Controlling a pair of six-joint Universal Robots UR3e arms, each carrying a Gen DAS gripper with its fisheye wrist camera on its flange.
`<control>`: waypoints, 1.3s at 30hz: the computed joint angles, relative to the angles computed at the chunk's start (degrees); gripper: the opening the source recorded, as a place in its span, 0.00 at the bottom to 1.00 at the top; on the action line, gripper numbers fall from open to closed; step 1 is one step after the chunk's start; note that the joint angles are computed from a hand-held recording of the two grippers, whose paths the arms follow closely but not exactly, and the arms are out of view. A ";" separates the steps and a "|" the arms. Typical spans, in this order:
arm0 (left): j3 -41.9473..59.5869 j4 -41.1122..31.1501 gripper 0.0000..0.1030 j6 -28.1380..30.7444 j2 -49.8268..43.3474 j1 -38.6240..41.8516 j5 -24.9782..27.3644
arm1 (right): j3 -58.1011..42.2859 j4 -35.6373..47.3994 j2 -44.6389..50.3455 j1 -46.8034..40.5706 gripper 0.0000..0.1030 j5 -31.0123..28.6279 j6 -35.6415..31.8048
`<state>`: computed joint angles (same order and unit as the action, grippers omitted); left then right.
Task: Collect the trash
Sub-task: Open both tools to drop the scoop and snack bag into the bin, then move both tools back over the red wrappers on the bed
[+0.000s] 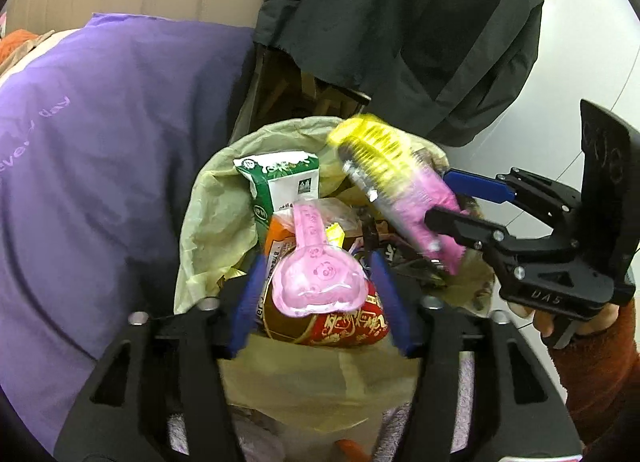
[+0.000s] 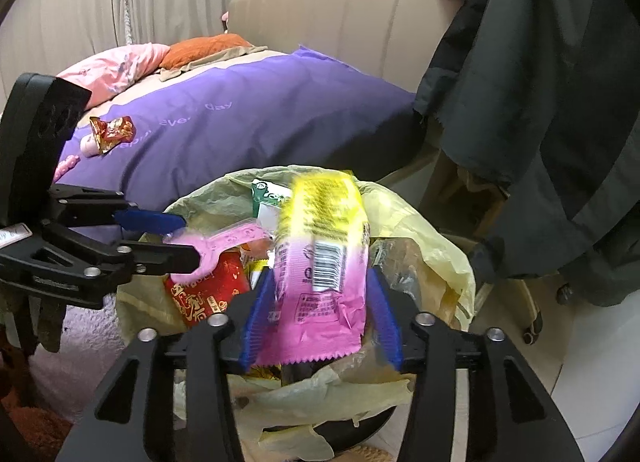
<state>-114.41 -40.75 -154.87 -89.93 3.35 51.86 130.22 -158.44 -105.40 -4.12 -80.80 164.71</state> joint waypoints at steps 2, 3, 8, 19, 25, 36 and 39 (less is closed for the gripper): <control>-1.08 0.07 0.62 -0.15 1.95 1.16 -0.60 | -0.15 0.23 -0.69 0.71 0.54 -1.29 0.37; -1.57 -0.15 0.63 -0.31 3.06 1.95 -1.00 | -0.30 0.48 -1.05 0.80 0.55 -1.60 0.48; -5.40 2.44 0.66 -2.19 10.35 5.30 0.52 | -0.51 2.20 -5.05 1.42 0.56 -1.77 2.51; -10.23 -17.91 0.69 15.34 35.04 34.10 -6.84 | -9.84 -2.53 1.76 16.26 0.57 -8.72 14.07; -6.44 -28.65 0.69 26.58 37.09 49.94 -11.50 | -19.34 -6.64 13.36 24.64 0.61 -9.38 15.95; -1.93 -16.91 0.69 29.24 18.05 60.04 -10.11 | -55.62 6.33 42.82 37.33 0.61 -16.20 18.20; 1.82 -11.40 0.69 28.30 8.93 60.27 -8.48 | -70.40 12.53 53.07 39.07 0.61 -16.58 17.67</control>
